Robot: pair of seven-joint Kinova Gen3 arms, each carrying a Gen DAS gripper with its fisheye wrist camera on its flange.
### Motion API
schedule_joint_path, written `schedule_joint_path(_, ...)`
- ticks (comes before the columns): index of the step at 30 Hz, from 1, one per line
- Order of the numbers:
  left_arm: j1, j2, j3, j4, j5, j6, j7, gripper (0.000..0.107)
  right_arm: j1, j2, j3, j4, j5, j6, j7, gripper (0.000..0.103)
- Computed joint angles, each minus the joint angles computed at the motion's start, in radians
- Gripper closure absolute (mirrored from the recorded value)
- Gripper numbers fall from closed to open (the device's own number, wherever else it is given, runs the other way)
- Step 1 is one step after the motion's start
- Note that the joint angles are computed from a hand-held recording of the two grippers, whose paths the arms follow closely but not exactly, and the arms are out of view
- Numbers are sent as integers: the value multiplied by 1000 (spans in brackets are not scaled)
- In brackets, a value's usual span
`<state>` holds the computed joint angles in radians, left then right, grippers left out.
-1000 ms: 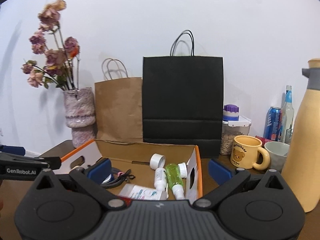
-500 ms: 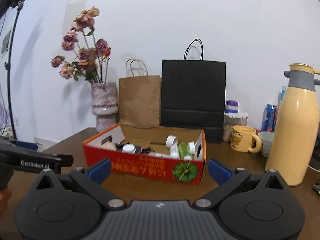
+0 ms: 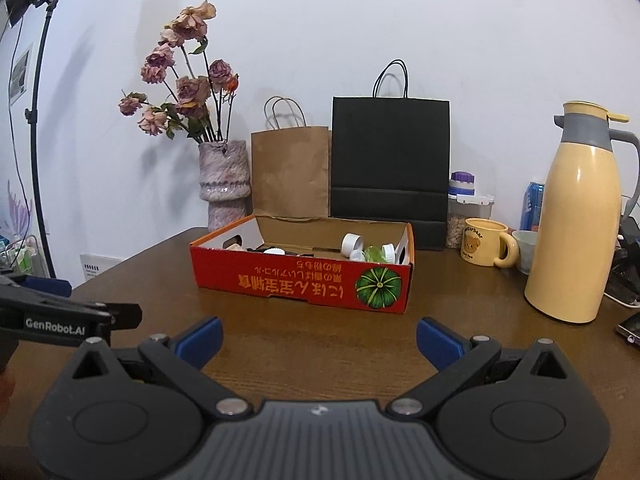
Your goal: Organize rigid objects
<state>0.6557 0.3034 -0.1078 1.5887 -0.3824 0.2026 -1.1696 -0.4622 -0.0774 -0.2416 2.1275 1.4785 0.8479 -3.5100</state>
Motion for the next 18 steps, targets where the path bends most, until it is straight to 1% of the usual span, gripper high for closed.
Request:
schedule_joint_path(3, 1, -9, -2, 15, 0, -6, 0, 4, -6, -4, -8, 3, -4, 11, -1, 0)
schedule_joint_path(7, 19, -17, -25, 26, -12, -11, 19, 4, -11, -4, -12, 0, -8, 20, 1, 0)
schedule_joint_path(18, 2, -22, -10, 33, -14, -7, 25, 4, -18, -2, -16, -3, -16, 28, 4, 0)
